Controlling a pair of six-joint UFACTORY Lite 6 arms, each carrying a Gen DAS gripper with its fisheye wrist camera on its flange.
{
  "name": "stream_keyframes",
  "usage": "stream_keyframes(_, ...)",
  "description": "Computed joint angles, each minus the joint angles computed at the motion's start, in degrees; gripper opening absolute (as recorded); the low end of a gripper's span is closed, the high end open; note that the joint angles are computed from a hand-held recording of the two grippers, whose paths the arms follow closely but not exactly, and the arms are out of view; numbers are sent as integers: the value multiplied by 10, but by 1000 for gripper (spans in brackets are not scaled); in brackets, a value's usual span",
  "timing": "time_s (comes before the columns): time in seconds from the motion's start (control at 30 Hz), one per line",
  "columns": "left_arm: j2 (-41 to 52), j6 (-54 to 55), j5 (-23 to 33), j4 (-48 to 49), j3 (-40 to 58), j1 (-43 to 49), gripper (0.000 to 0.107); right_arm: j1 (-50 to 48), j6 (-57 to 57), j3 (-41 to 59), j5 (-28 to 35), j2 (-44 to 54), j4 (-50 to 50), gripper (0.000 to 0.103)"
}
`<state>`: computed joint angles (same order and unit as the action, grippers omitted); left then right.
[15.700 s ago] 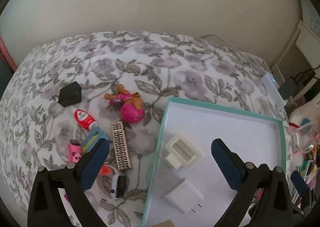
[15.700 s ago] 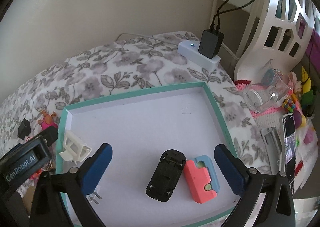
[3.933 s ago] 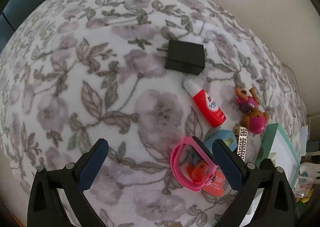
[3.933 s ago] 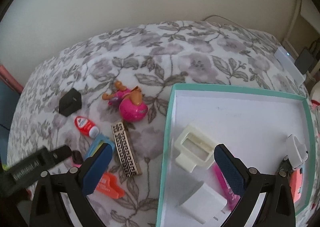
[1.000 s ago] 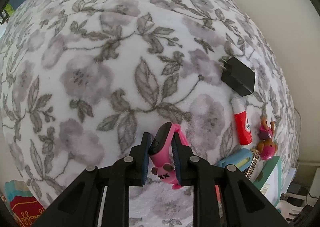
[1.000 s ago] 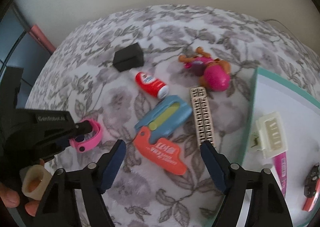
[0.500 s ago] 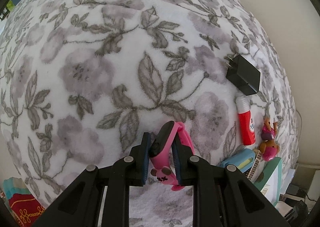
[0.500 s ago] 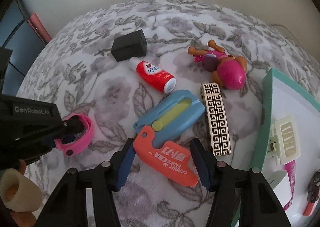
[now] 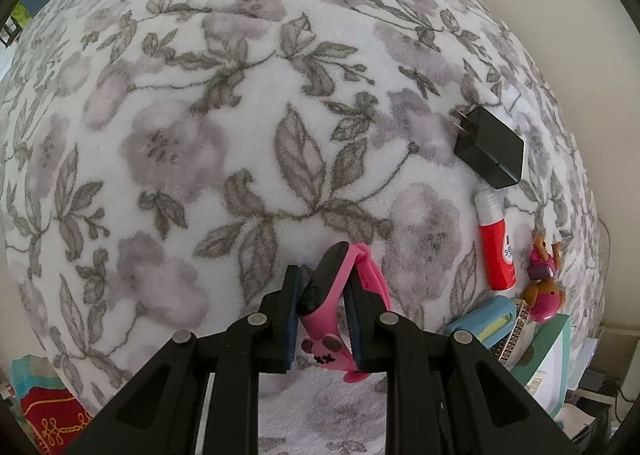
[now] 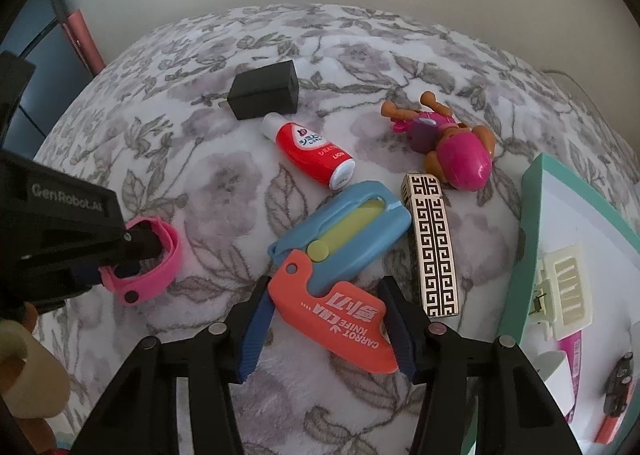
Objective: Organize rigid objects
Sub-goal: 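Grasp the orange carrot knife toy with the right tool while the left tool lifts the band, then carry the band and knife toy into the tray and open both tools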
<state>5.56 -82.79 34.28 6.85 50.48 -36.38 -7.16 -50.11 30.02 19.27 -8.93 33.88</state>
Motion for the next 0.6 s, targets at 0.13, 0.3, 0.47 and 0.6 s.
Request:
stream_keyframes(0.13,8,0,9,3,12,-5,22,-8,-3,2,9,-4,2,54)
stream_keyframes(0.3,13,-11,21,15,40,-16,21,-42,-40,11,42,-6,39,54)
stream_keyframes(0.47,15,-30,39,38,71,-25,19,-74,-54,19,73,-29,55,54)
stream_keyframes(0.6,8,-44,50,58,92,-31,19,-103,-62,33,106,-46,68,54)
